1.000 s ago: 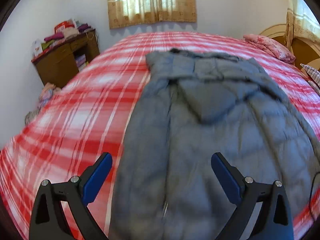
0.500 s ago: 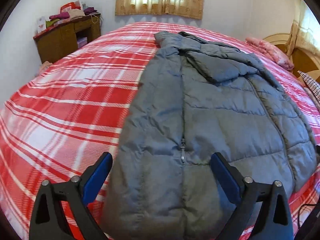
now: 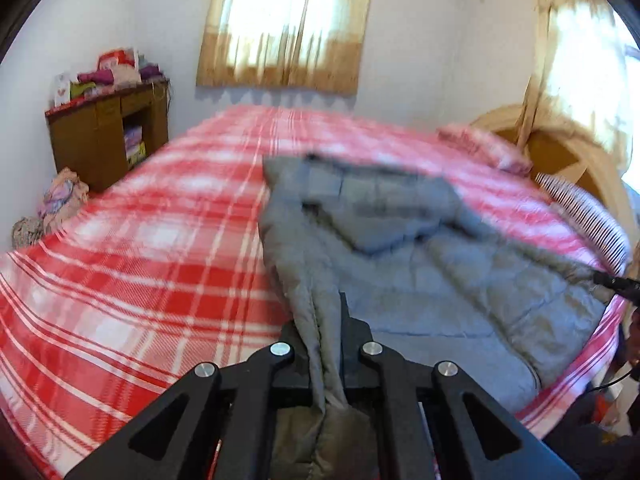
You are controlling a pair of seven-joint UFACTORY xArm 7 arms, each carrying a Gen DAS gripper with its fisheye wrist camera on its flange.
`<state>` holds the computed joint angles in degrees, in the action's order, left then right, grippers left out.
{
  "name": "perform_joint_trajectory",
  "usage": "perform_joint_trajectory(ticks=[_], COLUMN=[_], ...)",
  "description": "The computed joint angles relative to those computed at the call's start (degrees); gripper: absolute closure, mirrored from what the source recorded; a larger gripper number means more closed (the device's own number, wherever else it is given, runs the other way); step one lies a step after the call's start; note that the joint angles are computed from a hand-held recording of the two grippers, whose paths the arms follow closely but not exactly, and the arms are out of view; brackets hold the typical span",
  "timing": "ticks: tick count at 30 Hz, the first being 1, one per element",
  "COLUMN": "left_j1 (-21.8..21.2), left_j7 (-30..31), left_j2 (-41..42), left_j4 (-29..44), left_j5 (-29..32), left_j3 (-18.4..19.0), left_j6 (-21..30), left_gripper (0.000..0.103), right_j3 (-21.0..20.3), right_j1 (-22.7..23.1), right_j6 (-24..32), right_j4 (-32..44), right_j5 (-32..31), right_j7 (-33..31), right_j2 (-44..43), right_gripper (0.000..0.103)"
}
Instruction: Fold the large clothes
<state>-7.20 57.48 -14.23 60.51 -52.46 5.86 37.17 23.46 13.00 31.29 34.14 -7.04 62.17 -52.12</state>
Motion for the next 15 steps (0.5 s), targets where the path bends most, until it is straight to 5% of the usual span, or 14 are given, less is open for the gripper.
perform_joint_trajectory(ticks=[3, 8, 11, 15], left_j1=[0.12, -1.92, -2.39, -2.06], left_j7=[0.26, 3.3, 2.06, -3.96], left_j2=[-3.88, -3.32, 8.24, 23.47], left_j4=[1.75, 7.11, 16.2, 27.99], left_j5=[-3.27, -5.29, -4.32, 3.35], left_j3=[2.32, 2.68, -0.38, -5.24], left_j6=[4.96, 1.11, -5.1, -13.06], left_gripper=[0.098, 0.098, 0.098, 0.095], right_j3=[0.46, -0.51, -1.95, 1.06], right_j1=[-1.13, -7.85, -14.46, -25.56], right_j6=[1.55, -4.23, -12.4, -18.13], right_j4=[3.05, 8.08, 11.18, 20.88], right_j5=[-1.5, -4.6, -6.87, -12.93], right_j7=[-0.43, -3.29, -5.5, -4.33], right_j2=[-3.46, -0.34, 9.49, 27.63], right_gripper=[0.096, 0.096, 0.097, 0.097])
